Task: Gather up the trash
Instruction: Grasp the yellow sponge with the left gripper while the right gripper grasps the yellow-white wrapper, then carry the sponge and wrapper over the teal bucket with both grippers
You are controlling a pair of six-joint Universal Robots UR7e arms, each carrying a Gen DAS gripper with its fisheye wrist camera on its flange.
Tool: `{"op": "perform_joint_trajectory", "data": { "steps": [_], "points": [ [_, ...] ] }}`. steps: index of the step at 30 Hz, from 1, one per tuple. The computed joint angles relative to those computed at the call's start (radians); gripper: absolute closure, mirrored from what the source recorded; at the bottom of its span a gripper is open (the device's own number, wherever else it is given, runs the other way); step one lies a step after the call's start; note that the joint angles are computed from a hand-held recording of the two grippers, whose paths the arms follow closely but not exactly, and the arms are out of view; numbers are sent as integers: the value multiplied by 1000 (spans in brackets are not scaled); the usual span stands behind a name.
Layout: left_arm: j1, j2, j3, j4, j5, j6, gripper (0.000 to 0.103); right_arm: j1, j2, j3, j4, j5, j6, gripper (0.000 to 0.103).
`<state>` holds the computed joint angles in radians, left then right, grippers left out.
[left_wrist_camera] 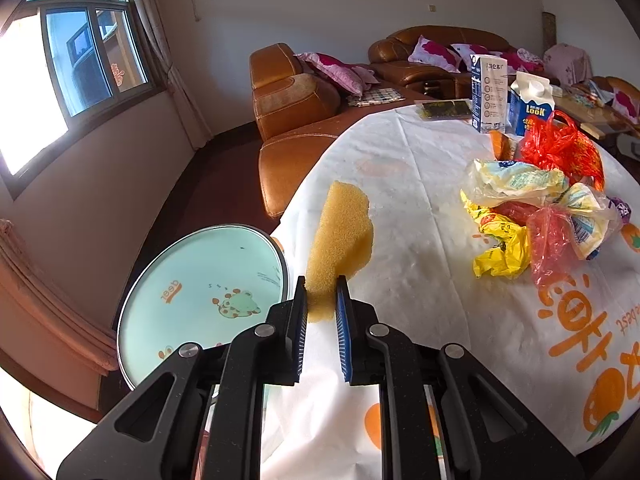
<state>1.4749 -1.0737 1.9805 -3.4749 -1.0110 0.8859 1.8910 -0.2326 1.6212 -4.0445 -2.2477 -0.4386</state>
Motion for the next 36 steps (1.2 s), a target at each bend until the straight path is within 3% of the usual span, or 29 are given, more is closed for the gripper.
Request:
{"op": "perform_joint_trajectory", "data": {
  "steps": [7, 13, 18, 20, 22, 23, 31, 36],
  "points": [
    [14, -18, 9, 1, -4, -19, 90, 19, 11, -18, 71, 30, 29, 41],
    [18, -47, 31, 0, 4, -37, 90, 34, 22, 38, 76, 105, 96, 41],
    [11, -59, 42, -12, -3, -29, 90, 41, 47, 15, 147, 125, 89, 42],
    [8, -61, 44, -18, -3, -24, 90, 31, 49, 11, 173, 136, 102, 50],
    [7, -62, 41, -17, -3, -24, 90, 23, 46, 10, 195, 144, 108, 78],
    [6, -62, 39, -17, -2, -26, 90, 20, 43, 12, 195, 152, 107, 82],
    [9, -71, 25, -14, -2, -30, 90, 27, 41, 3, 151, 157, 33, 93],
    [11, -87, 8, -24, -1, -24, 90, 38, 31, -20, 148, 183, -5, 94]
  ]
}}
